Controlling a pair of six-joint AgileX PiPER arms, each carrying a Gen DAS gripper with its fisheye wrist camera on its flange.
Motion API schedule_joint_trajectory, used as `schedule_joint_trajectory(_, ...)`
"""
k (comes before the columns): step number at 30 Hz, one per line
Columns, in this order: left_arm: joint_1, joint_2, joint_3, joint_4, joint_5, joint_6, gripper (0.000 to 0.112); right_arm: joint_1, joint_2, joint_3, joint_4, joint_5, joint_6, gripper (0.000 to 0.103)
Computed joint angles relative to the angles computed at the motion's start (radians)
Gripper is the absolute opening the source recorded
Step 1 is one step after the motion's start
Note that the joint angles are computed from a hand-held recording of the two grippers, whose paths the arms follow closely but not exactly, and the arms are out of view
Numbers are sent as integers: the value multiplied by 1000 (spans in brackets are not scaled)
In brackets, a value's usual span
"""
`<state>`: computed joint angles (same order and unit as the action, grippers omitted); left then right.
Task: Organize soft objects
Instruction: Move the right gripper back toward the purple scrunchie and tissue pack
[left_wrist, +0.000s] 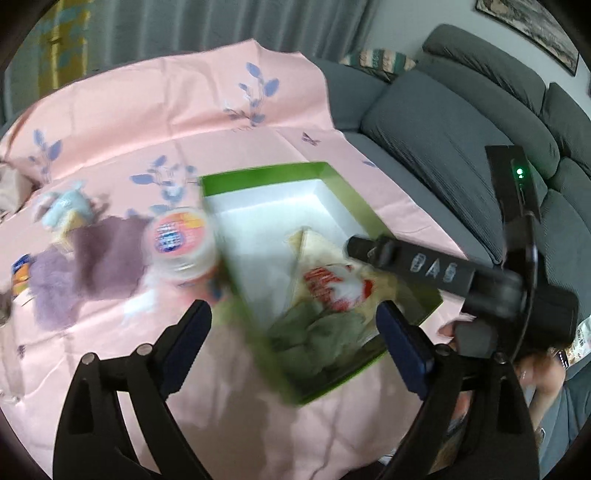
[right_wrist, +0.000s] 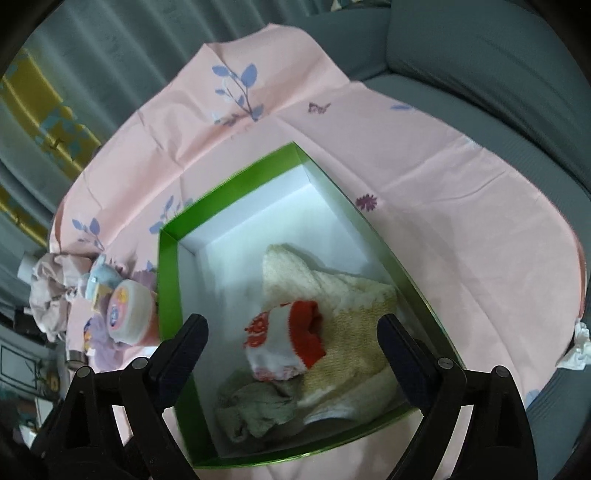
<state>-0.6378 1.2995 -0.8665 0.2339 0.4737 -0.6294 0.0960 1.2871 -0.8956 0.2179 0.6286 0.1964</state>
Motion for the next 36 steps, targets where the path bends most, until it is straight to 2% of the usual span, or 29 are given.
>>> schedule_joint_trajectory(2, 27, -91, 61, 45, 44, -47, 94, 38, -16, -7, -57, 0, 88, 93)
schedule_joint_trajectory(3, 60, -130, 85, 15, 55, -18, 95, 73, -25, -9, -114, -4, 159, 93)
schedule_joint_trajectory(5, 190, -221, 144, -137, 79, 142, 95, 157, -43, -12, -220, -25, 275, 93)
schedule_joint_trajectory(8, 428, -317, 217, -328, 131, 372, 100, 227, -57, -15, -232, -53, 296, 93)
schedule_joint_trajectory(10, 575, -333, 252, -430, 158, 529, 100, 267, -54, -24, -221, -63, 286, 93)
schedule_joint_trajectory(12, 744, -321, 297, -505, 169, 672, 100, 308, -45, -38, -232, -58, 302, 93)
schedule_joint_trajectory(15, 987, -259, 352, -694, 164, 938, 100, 371, -27, -61, -237, -65, 327, 93)
schedule_joint_trajectory(17, 1119, -202, 386, -823, 147, 1109, 100, 428, -13, -77, -301, -65, 405, 93)
schedule_joint_trajectory(19, 1195, -152, 400, -893, 134, 1194, 99, 502, 4, -91, -396, -63, 500, 93)
schedule_joint_trajectory(21, 1243, -107, 395, -940, 139, 1248, 99, 562, 30, -111, -447, -67, 539, 93)
schedule_joint_trajectory(24, 1267, -72, 363, -925, 136, 1237, 99, 634, 87, -151, -476, -72, 576, 93)
schedule_joint_trajectory(26, 1281, -72, 370, -900, 101, 1202, 99, 675, 142, -193, -451, -85, 569, 93)
schedule_joint_trajectory(28, 1282, -49, 379, -850, 48, 1136, 99, 705, 238, -289, -364, -71, 484, 93)
schedule_joint_trajectory(29, 1274, -14, 372, -798, 36, 1084, 98, 718, 308, -370, -304, -47, 410, 93)
schedule_joint_trajectory(30, 1274, 13, 359, -782, 48, 1071, 97, 727, 378, -466, -259, 18, 360, 93)
schedule_joint_trajectory(32, 1315, 76, 324, -818, 115, 1129, 93, 752, 545, -666, -203, 106, 293, 93)
schedule_joint_trajectory(33, 1324, 84, 320, -824, 123, 1134, 92, 767, 608, -766, -206, 180, 294, 92)
schedule_joint_trajectory(36, 1292, 58, 335, -758, 73, 1056, 92, 811, 814, -1066, -201, 321, 235, 82)
